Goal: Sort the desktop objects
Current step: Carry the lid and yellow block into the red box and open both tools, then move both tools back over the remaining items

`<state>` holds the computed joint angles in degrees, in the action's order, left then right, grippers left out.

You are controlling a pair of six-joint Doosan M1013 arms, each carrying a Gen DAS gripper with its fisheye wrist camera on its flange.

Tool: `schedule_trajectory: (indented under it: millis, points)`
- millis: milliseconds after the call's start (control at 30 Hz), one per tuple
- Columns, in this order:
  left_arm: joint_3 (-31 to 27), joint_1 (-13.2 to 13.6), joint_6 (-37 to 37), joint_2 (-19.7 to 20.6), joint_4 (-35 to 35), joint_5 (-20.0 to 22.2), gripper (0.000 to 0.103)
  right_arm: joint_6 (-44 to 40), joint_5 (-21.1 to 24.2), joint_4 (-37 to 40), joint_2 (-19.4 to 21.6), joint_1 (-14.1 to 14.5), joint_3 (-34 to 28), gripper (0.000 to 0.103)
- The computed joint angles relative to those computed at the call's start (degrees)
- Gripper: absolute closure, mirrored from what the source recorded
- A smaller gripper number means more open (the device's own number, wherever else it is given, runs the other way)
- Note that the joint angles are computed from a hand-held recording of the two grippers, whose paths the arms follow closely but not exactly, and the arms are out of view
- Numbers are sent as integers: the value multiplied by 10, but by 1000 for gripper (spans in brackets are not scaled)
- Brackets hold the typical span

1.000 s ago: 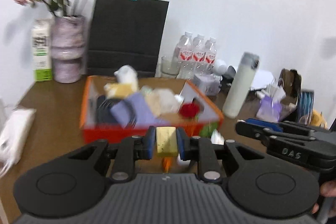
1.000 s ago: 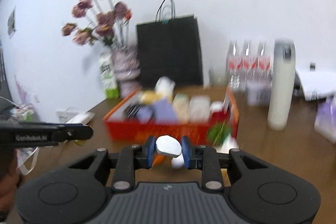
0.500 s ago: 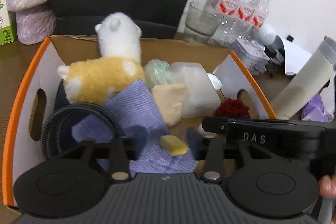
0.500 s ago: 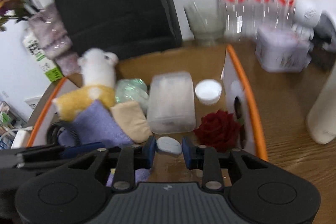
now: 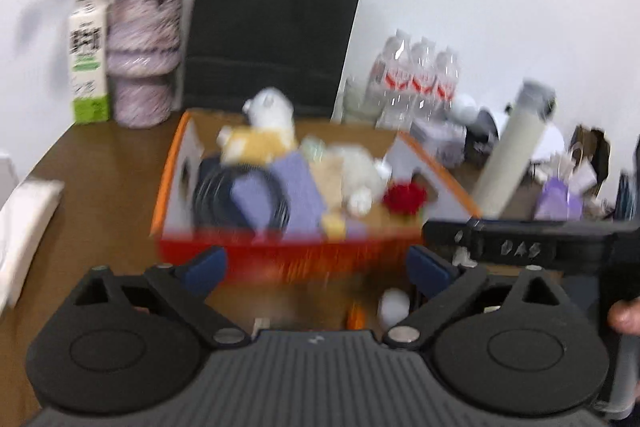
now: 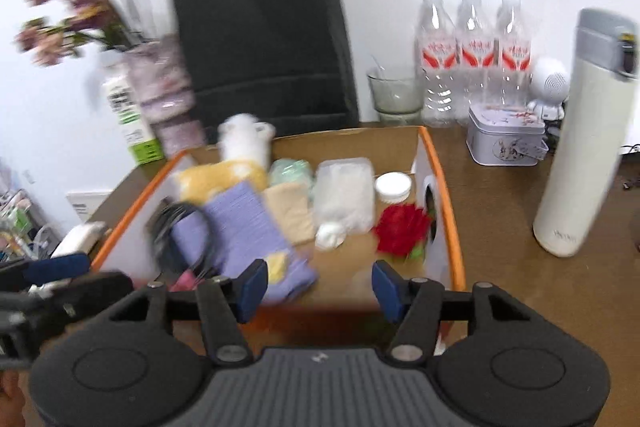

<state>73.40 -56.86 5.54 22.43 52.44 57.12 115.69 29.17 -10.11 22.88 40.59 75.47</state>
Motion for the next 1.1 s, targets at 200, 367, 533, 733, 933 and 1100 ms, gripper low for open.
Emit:
schedule_trajectory:
  millis: [200,367,533,733,933,1100]
  points:
    - [58,-62,-55,-16,19,86,2,132,-58,-157,-64,48,126,33]
    - [73,-101,-101,-11,32,159,2,207,-28,-243,-100,85,196,33]
    - [66,-112,-111,4,27,168,0,350,-88,-388,-134,104,261,14]
    - [63,-108,-100,7,-2,165,0,416,-65,-464,-129,114,261,15]
    - [57,-108,-81,12,-7,169,0,428,-83,-451,-131,105,265,15]
    - [56,-105,-79,10,-11,159,0,418,-83,-437,-128,103,261,15]
